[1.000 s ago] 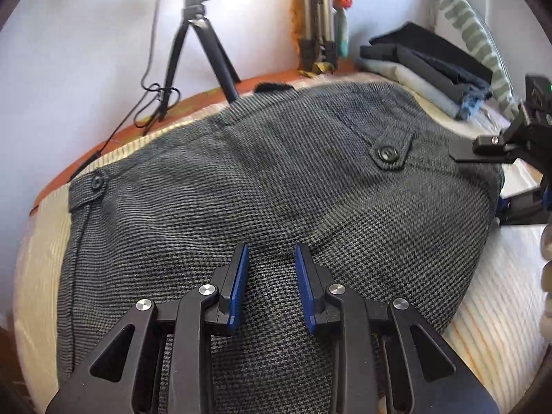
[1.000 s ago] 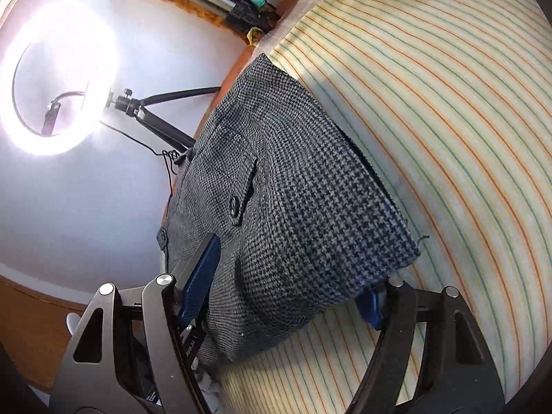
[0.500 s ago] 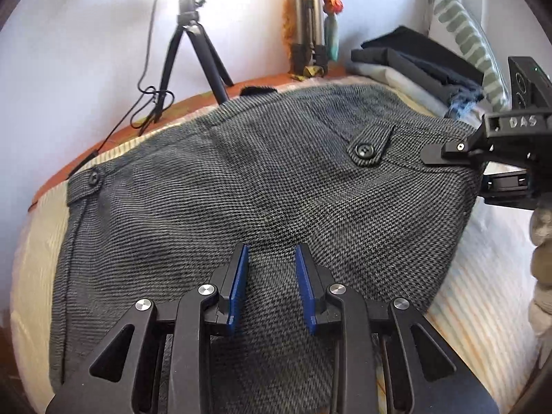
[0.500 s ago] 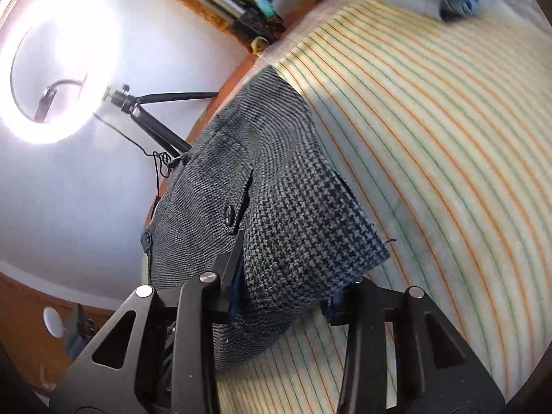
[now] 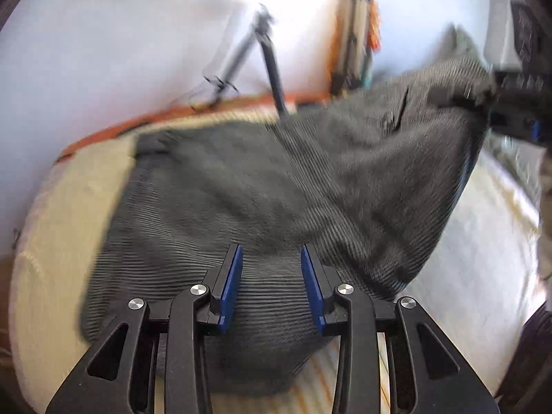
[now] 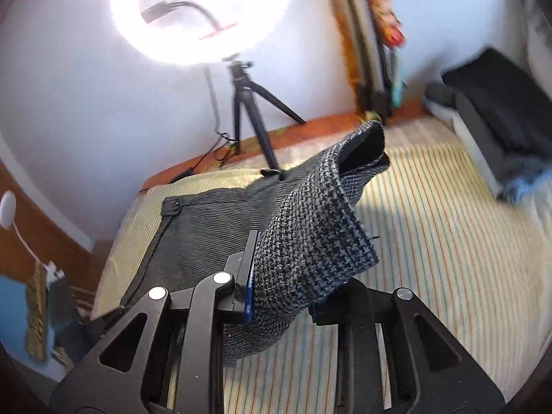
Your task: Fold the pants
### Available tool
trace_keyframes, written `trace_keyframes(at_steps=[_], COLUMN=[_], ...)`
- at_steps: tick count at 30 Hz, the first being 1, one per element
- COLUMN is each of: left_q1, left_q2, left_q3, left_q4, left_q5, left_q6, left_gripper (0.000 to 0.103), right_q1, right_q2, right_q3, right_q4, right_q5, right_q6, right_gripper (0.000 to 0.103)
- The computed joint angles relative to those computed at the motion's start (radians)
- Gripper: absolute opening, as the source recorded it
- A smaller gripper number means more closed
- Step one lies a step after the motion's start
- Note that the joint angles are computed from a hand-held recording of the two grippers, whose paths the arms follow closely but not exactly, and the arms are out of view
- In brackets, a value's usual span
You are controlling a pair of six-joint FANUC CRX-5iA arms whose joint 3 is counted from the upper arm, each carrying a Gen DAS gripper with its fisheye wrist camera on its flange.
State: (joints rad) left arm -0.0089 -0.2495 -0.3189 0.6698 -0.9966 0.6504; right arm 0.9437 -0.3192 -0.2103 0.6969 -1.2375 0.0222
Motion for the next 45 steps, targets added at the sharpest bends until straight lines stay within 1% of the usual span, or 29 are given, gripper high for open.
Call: trace_keyframes(at_steps=[3,6,10,13,16,19,22,26,29,31,33,34,35,36,37,38,39,42,44,45], left_q1=[0.107,0.216,0.340,0.425,0.498,0.543,0.571,0.589,0.588,0.590,0.584,0.579,0.580,0.576,0.570,0.567,0.563,0.549,0.521,0.504], left_q2=[-0.045,-0.075,-0.096,-0.105,-0.111,-0.119,-0.121,-0.121,-0.118,-0.112,-0.110,-0.110,-0.114,-0.117,-0.119,-0.121,-0.123,-0.129,-0.135,-0.134], left_q3=[-0.024,-0.039,-0.049,-0.055,-0.064,-0.074,-0.078,-0.083,-0.088,-0.086,-0.086,-0.087,-0.090,-0.091,-0.093,-0.092,-0.093,-0.091,-0.088,-0.084], left_q4=[0.081,0.116,0.126,0.131,0.142,0.145,0.143,0.141,0.144,0.149,0.157,0.161,0.165,0.170,0.172,0.173,0.179,0.193,0.196,0.194], left_q5=[-0.031,-0.065,-0.103,-0.131,-0.162,-0.169,-0.175,-0.177,-0.170,-0.171,-0.170,-0.169,-0.171,-0.170,-0.167,-0.166,-0.168,-0.183,-0.184,-0.183], left_q6=[-0.039,-0.063,-0.078,-0.092,-0.107,-0.113,-0.116,-0.119,-0.118,-0.120,-0.114,-0.112,-0.115,-0.118,-0.119,-0.117,-0.115,-0.109,-0.117,-0.119], left_gripper=[0.033,0.033,0.033,0.033,0.033,0.033,0.033,0.033,0.033,0.033,0.033,0.033,0.033,0.033,0.033,0.033,0.033,0.033,0.033,0.033], right_q1=[0.008,0.009,0.013,0.020,0.025,0.032,0.042,0.054,0.062,0.064,0.063,0.055,0.050,0.049,0.042,0.037,0.038,0.008,-0.009,-0.017], right_q2=[0.074,0.134,0.219,0.313,0.410,0.534,0.629,0.710,0.742,0.741,0.732,0.717,0.683,0.666,0.628,0.599,0.566,0.451,0.362,0.321], right_q3=[0.100,0.163,0.244,0.339,0.442,0.561,0.641,0.704,0.719,0.714,0.710,0.701,0.672,0.667,0.638,0.607,0.574,0.470,0.381,0.337], right_q4=[-0.009,-0.016,-0.033,-0.060,-0.091,-0.121,-0.145,-0.178,-0.164,-0.171,-0.196,-0.215,-0.247,-0.272,-0.315,-0.333,-0.341,-0.420,-0.431,-0.414], right_q5=[-0.020,-0.019,-0.004,-0.013,-0.044,-0.092,-0.133,-0.170,-0.180,-0.172,-0.152,-0.132,-0.081,-0.054,-0.001,0.043,0.084,0.215,0.297,0.328], right_q6=[0.121,0.195,0.273,0.387,0.503,0.634,0.738,0.832,0.873,0.873,0.876,0.886,0.889,0.896,0.908,0.907,0.895,0.860,0.800,0.758], right_gripper=[0.025,0.025,0.024,0.024,0.024,0.024,0.022,0.021,0.021,0.021,0.023,0.030,0.037,0.043,0.057,0.064,0.064,0.064,0.064,0.064])
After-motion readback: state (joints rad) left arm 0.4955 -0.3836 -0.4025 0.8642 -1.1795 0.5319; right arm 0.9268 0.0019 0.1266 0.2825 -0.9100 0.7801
